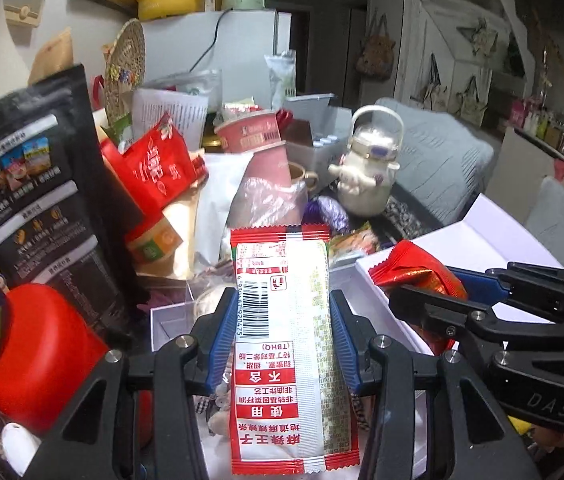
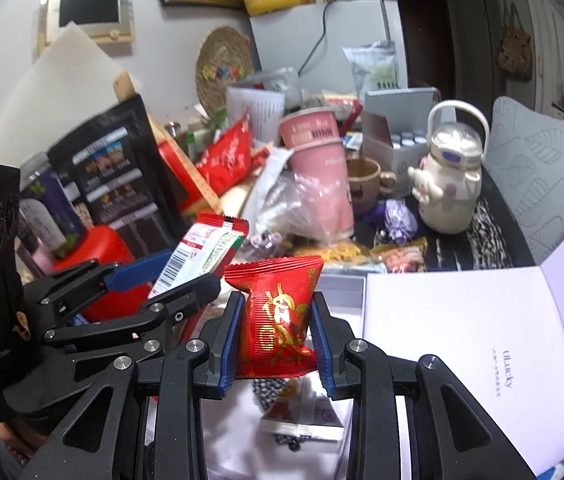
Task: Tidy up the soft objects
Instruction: 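Lift the red candy packet and the noodle packet over the open box, then open the right tool dropping the candy packet into the box while the left tool releases the noodle packet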
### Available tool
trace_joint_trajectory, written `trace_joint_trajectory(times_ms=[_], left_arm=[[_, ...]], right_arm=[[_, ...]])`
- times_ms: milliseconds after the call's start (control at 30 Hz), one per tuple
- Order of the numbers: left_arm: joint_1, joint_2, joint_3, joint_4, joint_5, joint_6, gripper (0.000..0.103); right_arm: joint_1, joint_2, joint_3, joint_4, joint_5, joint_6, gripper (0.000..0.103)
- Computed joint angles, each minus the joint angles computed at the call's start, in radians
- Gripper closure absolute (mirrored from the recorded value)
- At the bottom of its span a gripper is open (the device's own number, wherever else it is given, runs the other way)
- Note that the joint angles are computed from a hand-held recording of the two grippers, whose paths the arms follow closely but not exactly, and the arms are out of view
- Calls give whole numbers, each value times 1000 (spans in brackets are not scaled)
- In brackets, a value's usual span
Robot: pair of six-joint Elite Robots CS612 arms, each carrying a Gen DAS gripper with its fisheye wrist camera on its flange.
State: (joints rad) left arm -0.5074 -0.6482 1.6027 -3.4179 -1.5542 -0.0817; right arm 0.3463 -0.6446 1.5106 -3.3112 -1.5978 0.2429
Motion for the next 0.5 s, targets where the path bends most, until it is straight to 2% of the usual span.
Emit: trace_joint_trajectory(times_ms=[100,500], left_arm=[[6,9,-17,43,-15,-8,58],[3,38,-59,147,16,-2,58]], right_arm=[[-4,9,-12,36,3,16,71],[-17,38,-54,147,44,40,71]])
